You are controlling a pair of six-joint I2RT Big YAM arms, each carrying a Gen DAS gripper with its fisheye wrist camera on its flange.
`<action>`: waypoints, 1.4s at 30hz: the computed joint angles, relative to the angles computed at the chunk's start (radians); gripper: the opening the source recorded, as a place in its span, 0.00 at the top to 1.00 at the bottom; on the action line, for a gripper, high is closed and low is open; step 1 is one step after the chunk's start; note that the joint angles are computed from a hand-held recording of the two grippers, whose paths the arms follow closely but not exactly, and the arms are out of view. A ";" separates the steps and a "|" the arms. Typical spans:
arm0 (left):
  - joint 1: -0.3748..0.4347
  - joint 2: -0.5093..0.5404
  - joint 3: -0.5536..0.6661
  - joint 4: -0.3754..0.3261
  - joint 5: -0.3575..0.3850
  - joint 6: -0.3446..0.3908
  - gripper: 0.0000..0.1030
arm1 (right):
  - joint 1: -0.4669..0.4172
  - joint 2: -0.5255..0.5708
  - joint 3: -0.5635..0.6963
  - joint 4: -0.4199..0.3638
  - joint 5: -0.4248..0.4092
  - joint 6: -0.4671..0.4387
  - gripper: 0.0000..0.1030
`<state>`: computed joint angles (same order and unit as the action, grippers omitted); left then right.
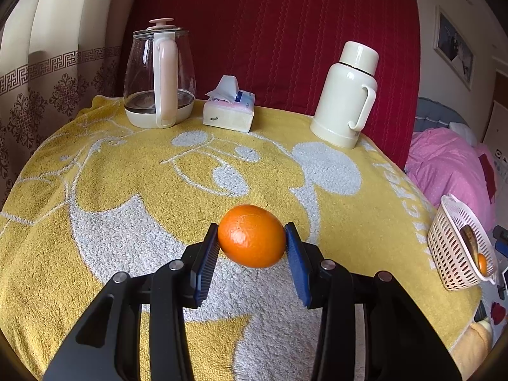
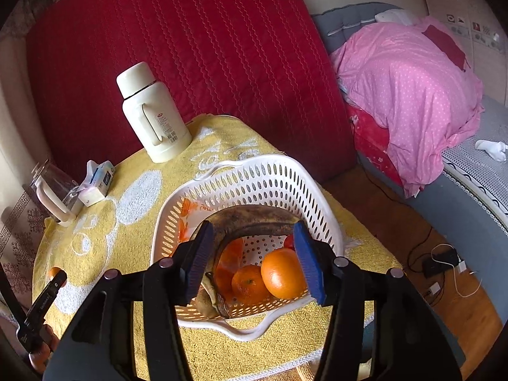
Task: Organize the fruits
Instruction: 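Carry the small orange into the white basket with the right tool and open, then carry the large orange into the white basket with the left tool and release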
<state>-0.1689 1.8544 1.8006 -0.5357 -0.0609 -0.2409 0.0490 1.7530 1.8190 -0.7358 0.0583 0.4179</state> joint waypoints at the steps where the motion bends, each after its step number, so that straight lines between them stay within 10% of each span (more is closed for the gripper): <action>1: 0.000 0.000 -0.001 0.001 -0.001 0.001 0.59 | -0.002 -0.005 -0.007 0.005 0.000 0.002 0.48; 18: -0.072 -0.031 0.023 -0.058 0.082 0.091 0.59 | -0.039 -0.097 -0.122 0.088 0.011 -0.048 0.42; 42: -0.241 0.186 0.398 -0.271 0.302 0.166 0.59 | -0.102 -0.088 -0.159 0.153 -0.111 -0.106 0.39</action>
